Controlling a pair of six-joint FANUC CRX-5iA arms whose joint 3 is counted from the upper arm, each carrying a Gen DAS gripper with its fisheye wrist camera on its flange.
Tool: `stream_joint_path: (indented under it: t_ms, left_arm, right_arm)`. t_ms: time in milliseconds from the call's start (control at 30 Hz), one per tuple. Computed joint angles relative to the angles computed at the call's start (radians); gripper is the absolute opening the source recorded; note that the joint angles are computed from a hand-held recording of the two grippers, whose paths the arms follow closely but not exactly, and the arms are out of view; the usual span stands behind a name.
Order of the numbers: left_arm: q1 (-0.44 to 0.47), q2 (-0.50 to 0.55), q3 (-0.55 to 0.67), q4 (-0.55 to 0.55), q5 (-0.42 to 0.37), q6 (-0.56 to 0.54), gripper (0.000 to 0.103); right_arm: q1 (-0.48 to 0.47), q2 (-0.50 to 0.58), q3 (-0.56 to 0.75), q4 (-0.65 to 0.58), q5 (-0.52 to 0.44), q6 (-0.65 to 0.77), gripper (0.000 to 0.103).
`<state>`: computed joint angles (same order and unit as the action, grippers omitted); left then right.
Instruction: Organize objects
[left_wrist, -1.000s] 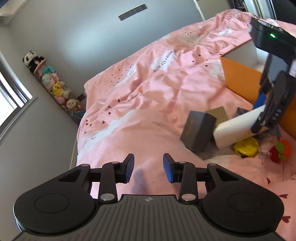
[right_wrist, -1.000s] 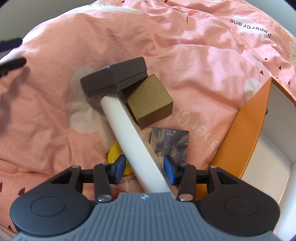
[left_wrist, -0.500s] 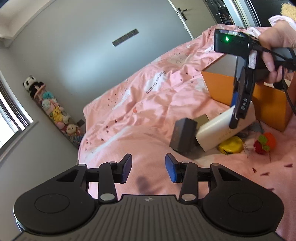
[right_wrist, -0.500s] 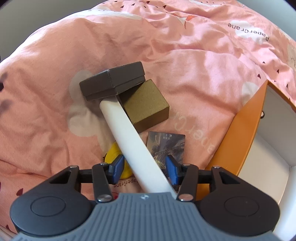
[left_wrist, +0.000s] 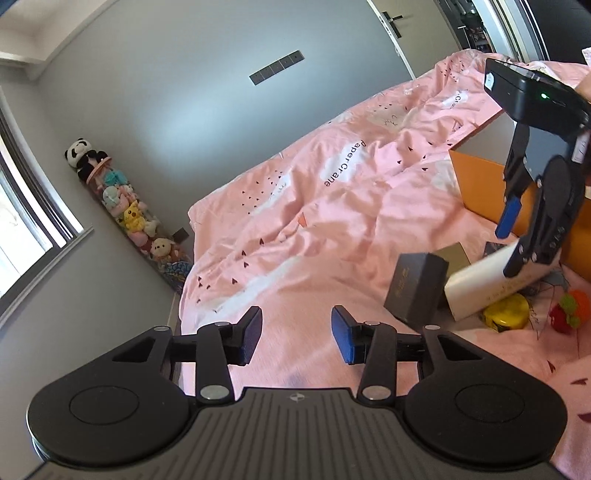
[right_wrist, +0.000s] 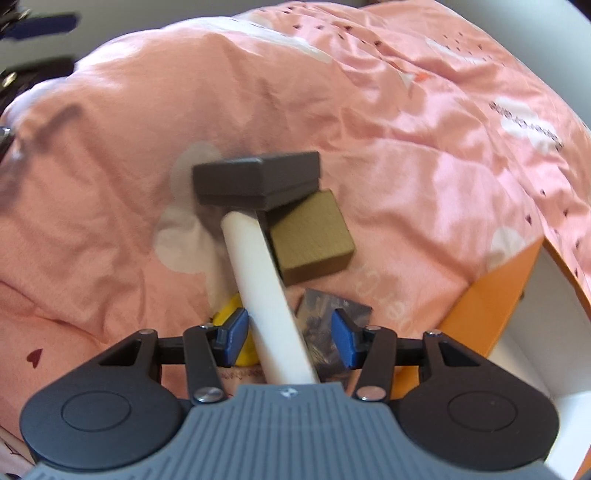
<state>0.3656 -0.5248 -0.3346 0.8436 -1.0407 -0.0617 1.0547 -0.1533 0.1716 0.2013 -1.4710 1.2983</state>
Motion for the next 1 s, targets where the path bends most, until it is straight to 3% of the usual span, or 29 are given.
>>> stream_joint_path:
  t_ms: [167,433,533,600,700,1000]
  left_arm:
    - [-0.052,0.05,0.072,-0.048,-0.041,0.052,0.056]
    - [-0.114,0.126,0.179,-0.163,-0.152,0.14,0.056]
    - [-0.129,0.138,0.202,-0.201,-0.194,0.141,0.056]
    - [-0.136,0.139,0.208,-0.216,-0.215,0.136,0.056]
    - [-0.152,0.149,0.222,-0.237,-0.258,0.141,0.056]
    - [-0.242,0.17,0.229,-0.307,-0.296,0.127,0.05]
  right_arm:
    - [-0.003,0.018,0.017,-0.045,0.005,0.085,0.053]
    - [0.0,0.047,0.031,-0.077,-0.013,0.07,0.05]
    - [-0.007,0.056,0.038,-0.093,-0.017,0.061,0.043]
    - [-0.011,0.053,0.048,-0.095,-0.014,0.065,0.032]
    - [-0.035,0.063,0.083,-0.107,-0.036,0.06,0.027]
    - [-0.049,0.051,0.076,-0.04,-0.032,0.04,0.026]
